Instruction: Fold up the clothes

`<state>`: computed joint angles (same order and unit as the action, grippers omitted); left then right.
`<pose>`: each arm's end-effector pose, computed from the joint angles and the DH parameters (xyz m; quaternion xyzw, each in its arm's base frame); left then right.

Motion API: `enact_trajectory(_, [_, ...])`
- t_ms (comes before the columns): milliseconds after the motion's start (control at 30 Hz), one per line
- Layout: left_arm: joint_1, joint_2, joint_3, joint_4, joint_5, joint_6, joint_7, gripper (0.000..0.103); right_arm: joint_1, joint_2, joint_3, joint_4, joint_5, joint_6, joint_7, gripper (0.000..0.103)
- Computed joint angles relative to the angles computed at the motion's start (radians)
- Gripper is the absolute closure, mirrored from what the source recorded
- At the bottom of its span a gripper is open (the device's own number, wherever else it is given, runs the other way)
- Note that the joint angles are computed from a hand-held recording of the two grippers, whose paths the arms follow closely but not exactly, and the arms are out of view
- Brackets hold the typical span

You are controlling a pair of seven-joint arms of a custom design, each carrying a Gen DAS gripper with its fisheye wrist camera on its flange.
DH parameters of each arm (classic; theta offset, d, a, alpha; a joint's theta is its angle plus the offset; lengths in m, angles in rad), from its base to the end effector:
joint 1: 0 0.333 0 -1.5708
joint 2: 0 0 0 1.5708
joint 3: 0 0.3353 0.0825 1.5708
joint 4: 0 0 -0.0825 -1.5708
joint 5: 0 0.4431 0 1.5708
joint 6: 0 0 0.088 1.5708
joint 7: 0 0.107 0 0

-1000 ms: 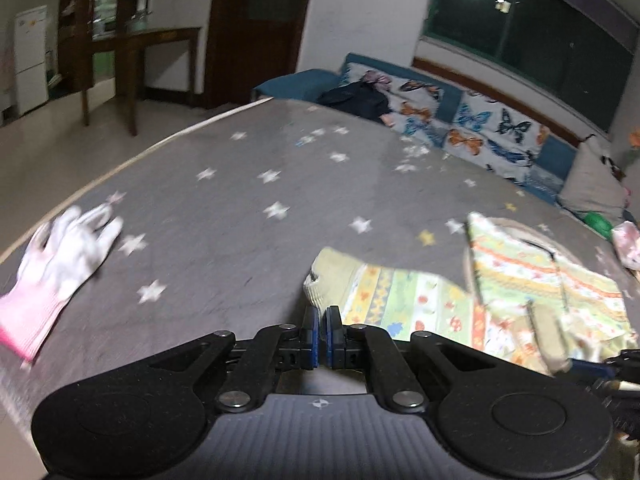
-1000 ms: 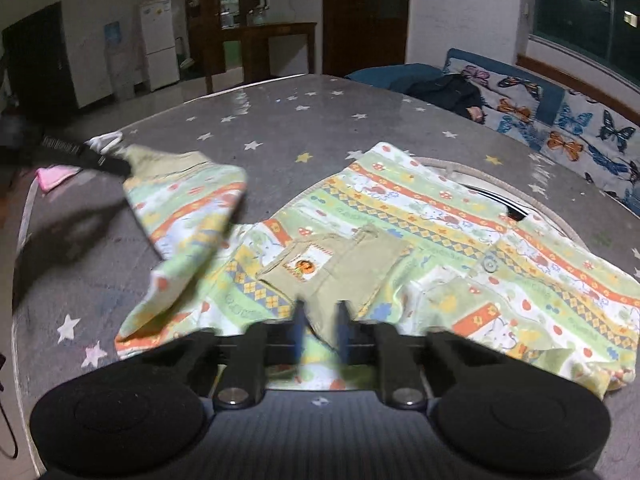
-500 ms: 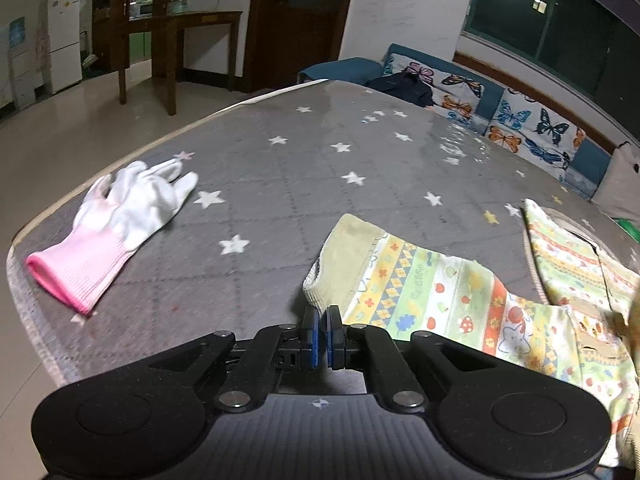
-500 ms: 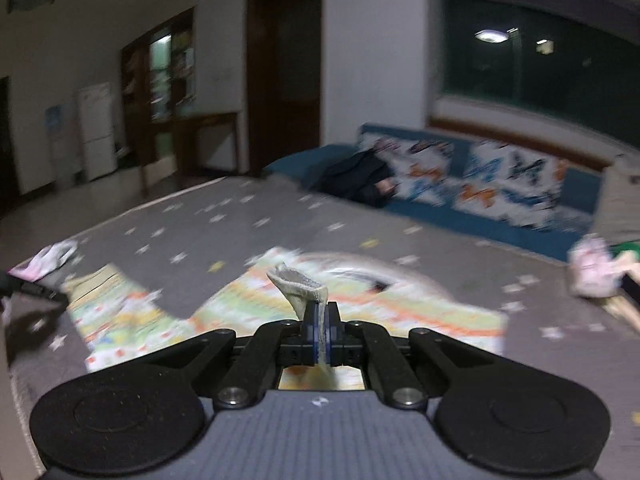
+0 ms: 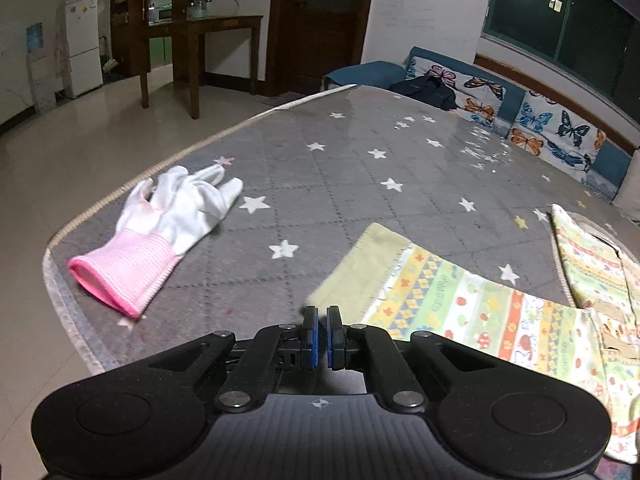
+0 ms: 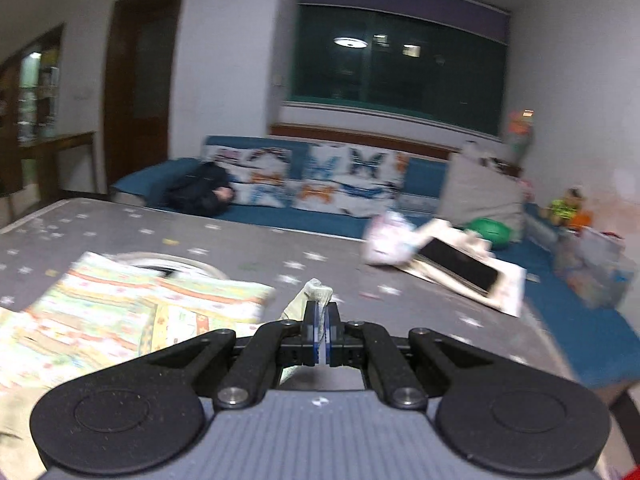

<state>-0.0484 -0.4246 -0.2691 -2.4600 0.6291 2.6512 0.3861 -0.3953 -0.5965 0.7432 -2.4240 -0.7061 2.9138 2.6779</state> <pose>0.4721 -0.1790 0.4970 -0.7658 0.5179 -0.2571 0.2816 0.4492 0.2498 0.5407 -0.5923 0.6049 -0.4178 0.3296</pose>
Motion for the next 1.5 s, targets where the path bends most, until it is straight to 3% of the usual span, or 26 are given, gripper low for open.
enact_trajectory(167, [-0.003,0.005,0.002,0.005,-0.005,-0.034,0.012,0.099,0.025,-0.078,-0.039,-0.083,0.0,-0.115,0.036,0.101])
enact_trajectory(400, [-0.008,0.012,0.002,0.014,0.004,-0.055,0.016,0.099,0.129,-0.023,-0.13,-0.127,-0.006,-0.277,0.045,0.101])
enact_trajectory(767, [-0.012,-0.001,0.002,0.025,0.017,-0.061,0.031,0.098,0.299,0.03,-0.279,-0.149,-0.03,-0.451,0.092,0.1])
enact_trajectory(833, [-0.014,0.004,0.002,0.03,0.018,-0.05,0.034,0.098,0.32,0.03,-0.285,-0.139,-0.058,-0.491,0.106,0.089])
enact_trajectory(900, [-0.022,0.009,0.004,0.036,0.012,-0.032,0.046,0.098,0.335,0.02,-0.296,-0.137,-0.081,-0.515,0.146,0.089])
enact_trajectory(1067, [-0.059,0.034,0.012,0.053,-0.029,0.035,0.111,0.097,0.402,0.022,-0.357,-0.125,-0.154,-0.428,0.157,0.08])
enact_trajectory(1133, [-0.083,0.054,0.015,0.066,-0.059,0.065,0.151,0.097,0.434,0.045,-0.378,-0.11,-0.162,-0.354,0.125,0.065])
enact_trajectory(1300, [-0.171,0.117,0.039,0.103,-0.188,0.145,0.307,0.096,0.508,0.154,-0.411,-0.052,-0.094,-0.145,-0.028,0.061])
enact_trajectory(1400, [-0.227,0.161,0.05,0.131,-0.276,0.189,0.418,0.093,0.553,0.229,-0.417,-0.009,-0.02,-0.058,-0.155,0.051])
enact_trajectory(1500, [-0.279,0.212,0.054,0.168,-0.365,0.221,0.532,0.093,0.596,0.301,-0.411,0.041,0.051,-0.015,-0.269,0.05])
